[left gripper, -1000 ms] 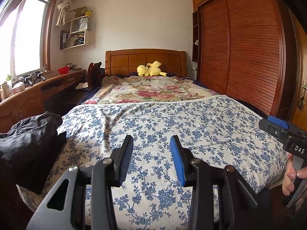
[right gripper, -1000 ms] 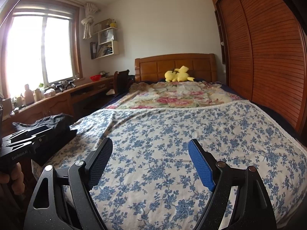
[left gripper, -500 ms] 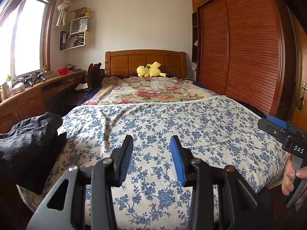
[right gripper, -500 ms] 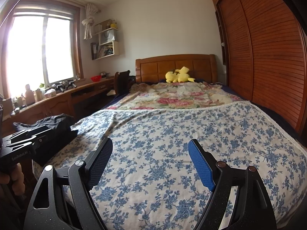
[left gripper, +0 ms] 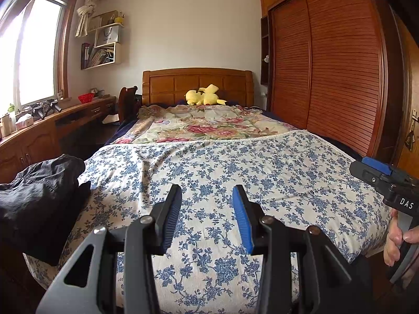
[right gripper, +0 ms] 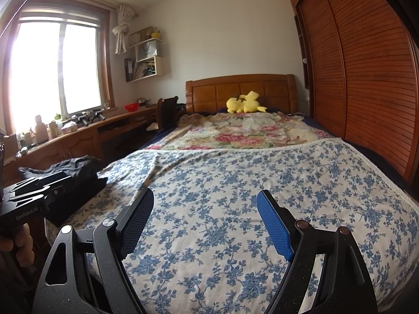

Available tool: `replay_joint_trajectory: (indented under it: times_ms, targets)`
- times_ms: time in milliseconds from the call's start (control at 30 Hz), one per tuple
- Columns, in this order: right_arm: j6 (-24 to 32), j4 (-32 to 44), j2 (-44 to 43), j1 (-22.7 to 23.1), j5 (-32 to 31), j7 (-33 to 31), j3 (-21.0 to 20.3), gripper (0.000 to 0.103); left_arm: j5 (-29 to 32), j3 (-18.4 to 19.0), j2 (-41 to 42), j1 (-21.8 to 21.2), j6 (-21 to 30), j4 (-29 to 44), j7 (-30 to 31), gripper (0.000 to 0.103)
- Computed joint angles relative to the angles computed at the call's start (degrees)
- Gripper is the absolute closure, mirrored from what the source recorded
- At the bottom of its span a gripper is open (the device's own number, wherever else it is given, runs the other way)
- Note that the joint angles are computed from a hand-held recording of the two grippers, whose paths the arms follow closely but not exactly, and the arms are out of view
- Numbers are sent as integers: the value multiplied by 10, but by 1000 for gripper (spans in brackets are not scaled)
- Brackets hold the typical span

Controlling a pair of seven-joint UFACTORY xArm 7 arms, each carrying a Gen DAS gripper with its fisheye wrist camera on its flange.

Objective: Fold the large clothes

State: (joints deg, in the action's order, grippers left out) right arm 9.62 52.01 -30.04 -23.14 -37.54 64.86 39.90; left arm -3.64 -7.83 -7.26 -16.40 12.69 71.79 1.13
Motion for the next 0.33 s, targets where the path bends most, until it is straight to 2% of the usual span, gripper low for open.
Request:
replay_joint_trajectory:
  times_ms: [333]
  targets:
    - [1, 1, 0, 0, -3, 4, 1, 20, 6, -1, -3, 0, 1, -1, -7, 64]
